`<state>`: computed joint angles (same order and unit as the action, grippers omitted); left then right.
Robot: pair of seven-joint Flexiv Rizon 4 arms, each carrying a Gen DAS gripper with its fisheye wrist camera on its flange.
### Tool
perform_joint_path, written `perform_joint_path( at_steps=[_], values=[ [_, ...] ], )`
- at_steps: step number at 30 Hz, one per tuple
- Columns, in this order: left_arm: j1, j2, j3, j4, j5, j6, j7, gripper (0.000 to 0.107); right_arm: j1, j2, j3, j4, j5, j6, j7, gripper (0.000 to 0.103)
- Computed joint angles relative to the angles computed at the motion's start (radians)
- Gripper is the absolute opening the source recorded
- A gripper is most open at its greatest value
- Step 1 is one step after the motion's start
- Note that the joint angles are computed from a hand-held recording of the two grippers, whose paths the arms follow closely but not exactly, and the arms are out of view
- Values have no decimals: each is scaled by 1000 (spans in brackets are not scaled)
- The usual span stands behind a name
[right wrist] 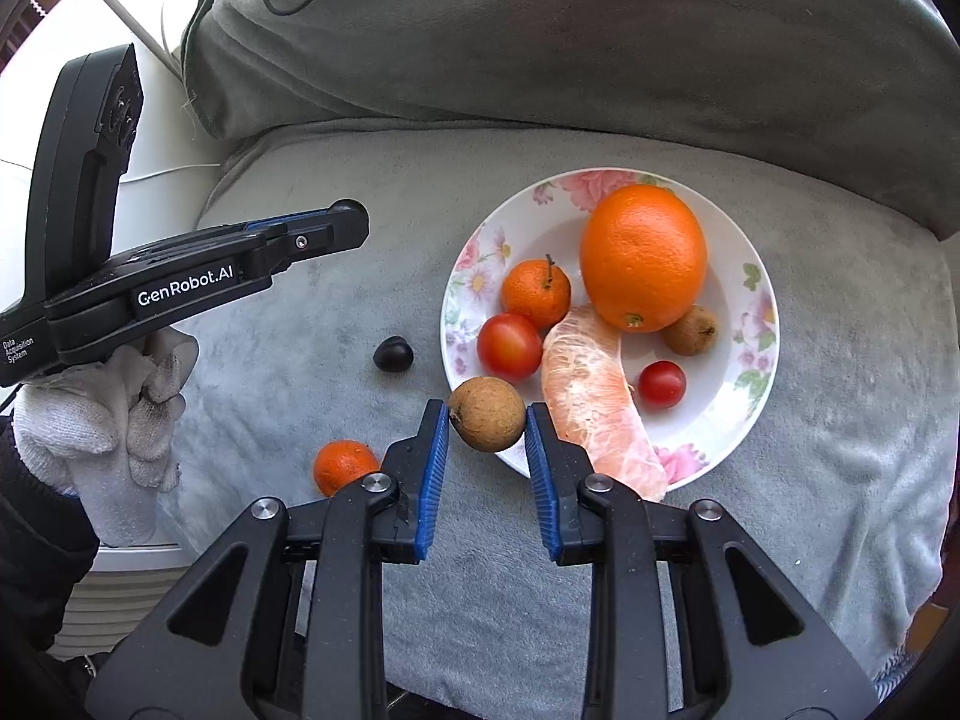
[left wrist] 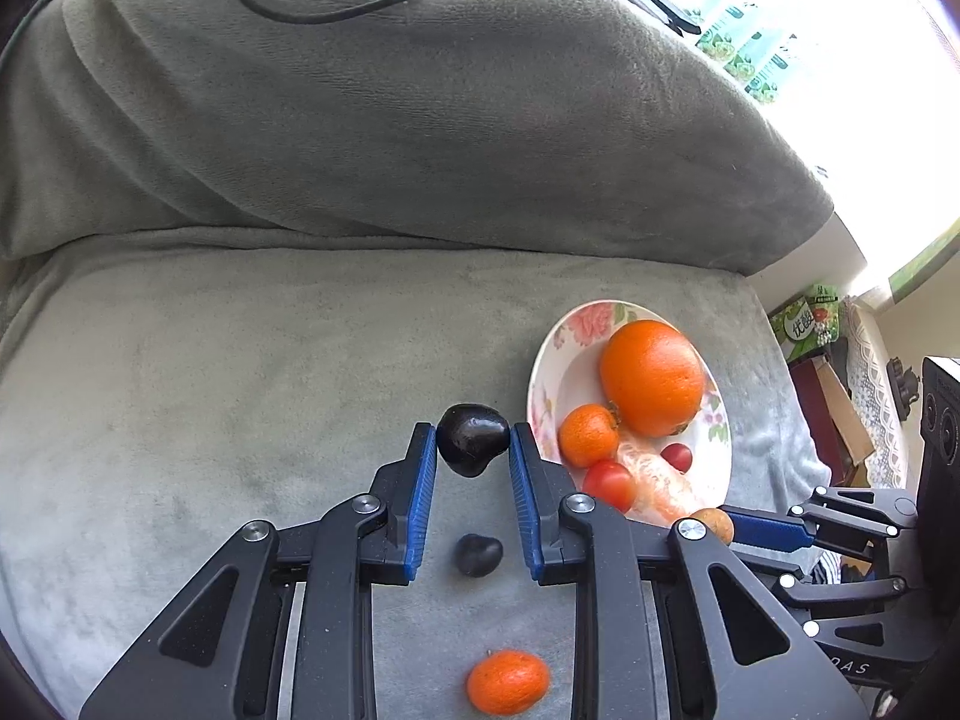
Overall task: Organize fruits
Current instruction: 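Carry the plum onto the plate and open the left gripper while the right carries the longan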
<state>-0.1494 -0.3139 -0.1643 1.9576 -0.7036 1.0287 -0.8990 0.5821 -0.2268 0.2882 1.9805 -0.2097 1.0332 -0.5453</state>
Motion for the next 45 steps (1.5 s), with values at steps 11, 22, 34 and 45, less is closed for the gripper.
perform_joint_path(
  at_steps=[11,22,34,45],
  values=[
    [-37,-36,-15,-64,60,-12,-54,23,-34,67,-13,69,-27,-10,28,27],
    [-61,-79,-17,-125,153,-32,-124,23,-72,92,-18,120,-28,-1,35,28],
    [-74,-105,-23,-170,212,-47,-155,23,-76,88,-20,123,-44,-9,38,28],
    [-75,-111,-23,-185,223,-66,-173,23,-73,77,-23,119,-61,-3,39,28]
  ],
)
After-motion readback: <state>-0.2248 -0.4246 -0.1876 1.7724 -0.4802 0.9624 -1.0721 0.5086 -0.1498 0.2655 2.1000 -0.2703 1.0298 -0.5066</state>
